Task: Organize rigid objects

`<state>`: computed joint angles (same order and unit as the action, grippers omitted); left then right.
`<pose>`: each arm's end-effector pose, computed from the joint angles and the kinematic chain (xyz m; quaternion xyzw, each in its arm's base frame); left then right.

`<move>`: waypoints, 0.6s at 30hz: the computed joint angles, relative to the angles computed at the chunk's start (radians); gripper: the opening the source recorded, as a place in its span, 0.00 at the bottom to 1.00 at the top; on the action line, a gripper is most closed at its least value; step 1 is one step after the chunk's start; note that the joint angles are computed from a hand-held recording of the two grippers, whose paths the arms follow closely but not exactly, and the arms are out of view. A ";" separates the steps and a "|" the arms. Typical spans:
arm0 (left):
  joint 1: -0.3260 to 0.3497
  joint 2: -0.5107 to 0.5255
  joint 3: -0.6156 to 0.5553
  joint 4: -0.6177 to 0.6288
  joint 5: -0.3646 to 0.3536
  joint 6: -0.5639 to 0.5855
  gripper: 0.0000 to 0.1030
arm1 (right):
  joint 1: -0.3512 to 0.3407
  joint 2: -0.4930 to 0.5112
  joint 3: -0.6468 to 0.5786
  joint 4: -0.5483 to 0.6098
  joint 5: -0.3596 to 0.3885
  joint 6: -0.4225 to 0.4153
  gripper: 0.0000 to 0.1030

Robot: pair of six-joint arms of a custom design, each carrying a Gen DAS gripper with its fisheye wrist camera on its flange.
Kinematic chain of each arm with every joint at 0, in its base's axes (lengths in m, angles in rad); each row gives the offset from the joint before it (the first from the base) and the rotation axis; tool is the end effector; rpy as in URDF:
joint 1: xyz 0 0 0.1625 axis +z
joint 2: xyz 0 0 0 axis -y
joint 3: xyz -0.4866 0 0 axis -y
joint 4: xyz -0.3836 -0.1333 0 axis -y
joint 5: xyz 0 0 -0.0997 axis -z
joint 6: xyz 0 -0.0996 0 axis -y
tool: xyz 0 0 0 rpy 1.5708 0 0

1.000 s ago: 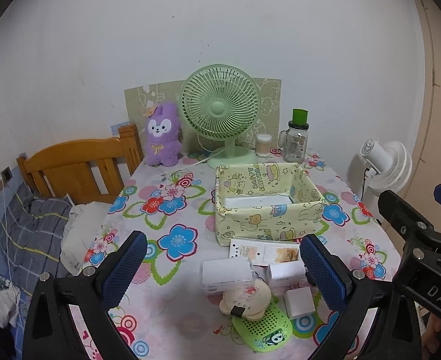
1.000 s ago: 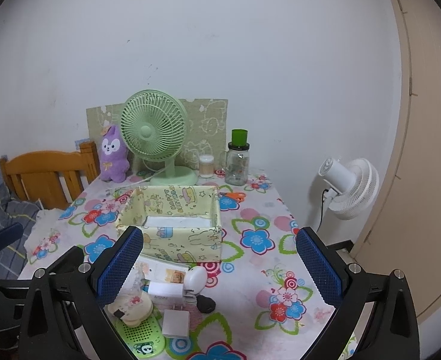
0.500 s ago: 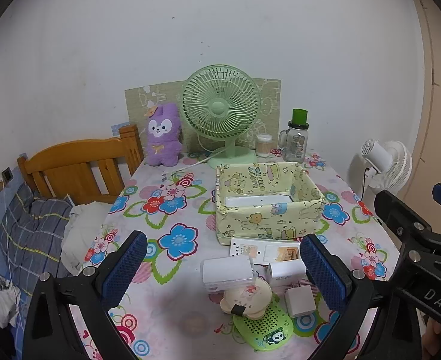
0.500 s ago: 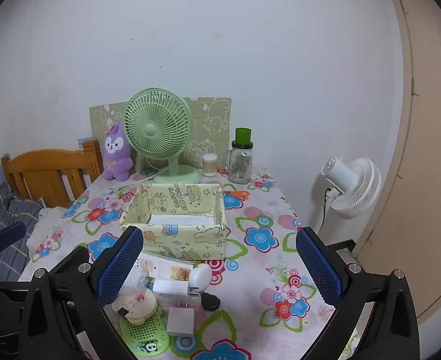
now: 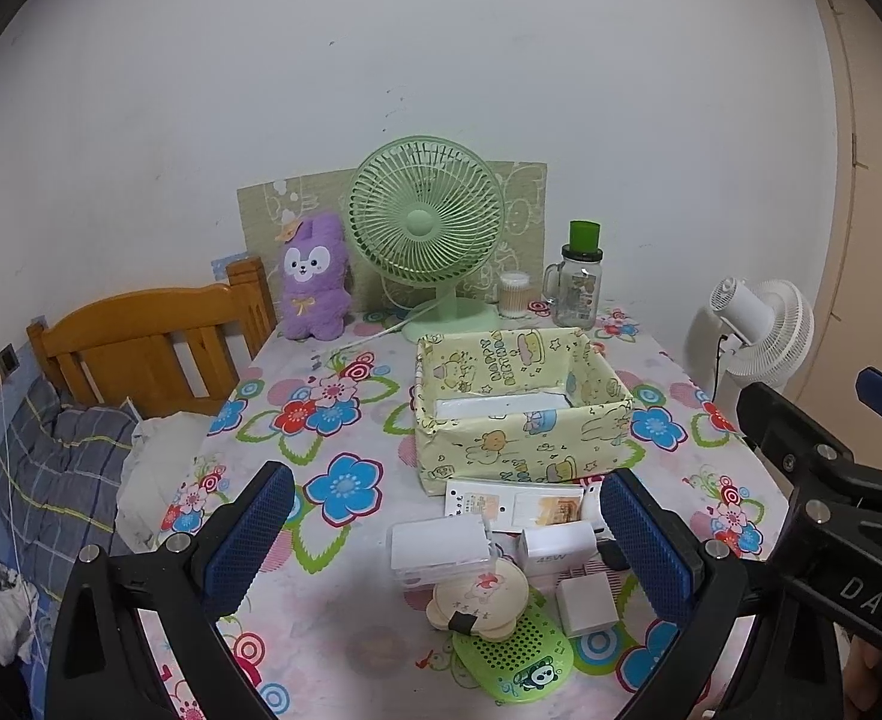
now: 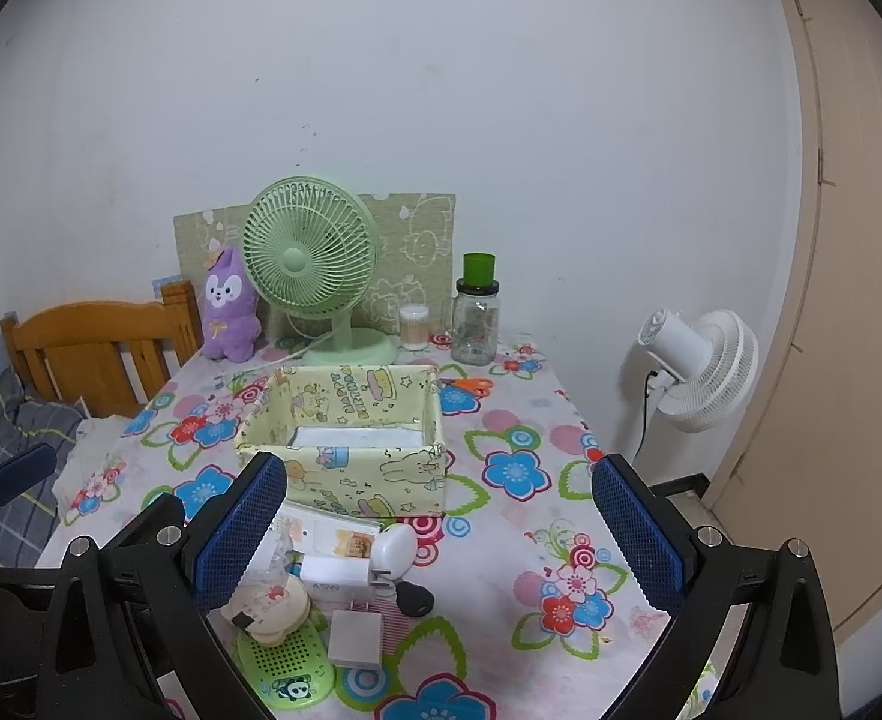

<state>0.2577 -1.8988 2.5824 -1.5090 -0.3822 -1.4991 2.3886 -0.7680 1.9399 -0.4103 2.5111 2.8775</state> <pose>-0.1250 -0.2664 0.2860 0.1313 0.7873 -0.4650 0.3831 0.3810 -0.2847 0.0344 0.2691 -0.7943 0.4514 0.3047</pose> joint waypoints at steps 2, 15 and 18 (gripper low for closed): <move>0.000 0.001 0.000 0.000 -0.001 -0.002 1.00 | -0.001 0.000 0.000 0.000 0.000 -0.002 1.00; -0.002 0.008 -0.001 0.002 -0.002 -0.008 1.00 | -0.001 0.000 0.000 0.001 -0.001 0.000 1.00; -0.004 0.010 -0.002 0.005 -0.001 -0.012 1.00 | -0.001 0.000 0.000 -0.001 -0.001 0.000 1.00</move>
<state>0.2537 -1.8886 2.5803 -1.5036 -0.3836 -1.5115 2.3879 -0.7683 1.9403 -0.4113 2.5101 2.8771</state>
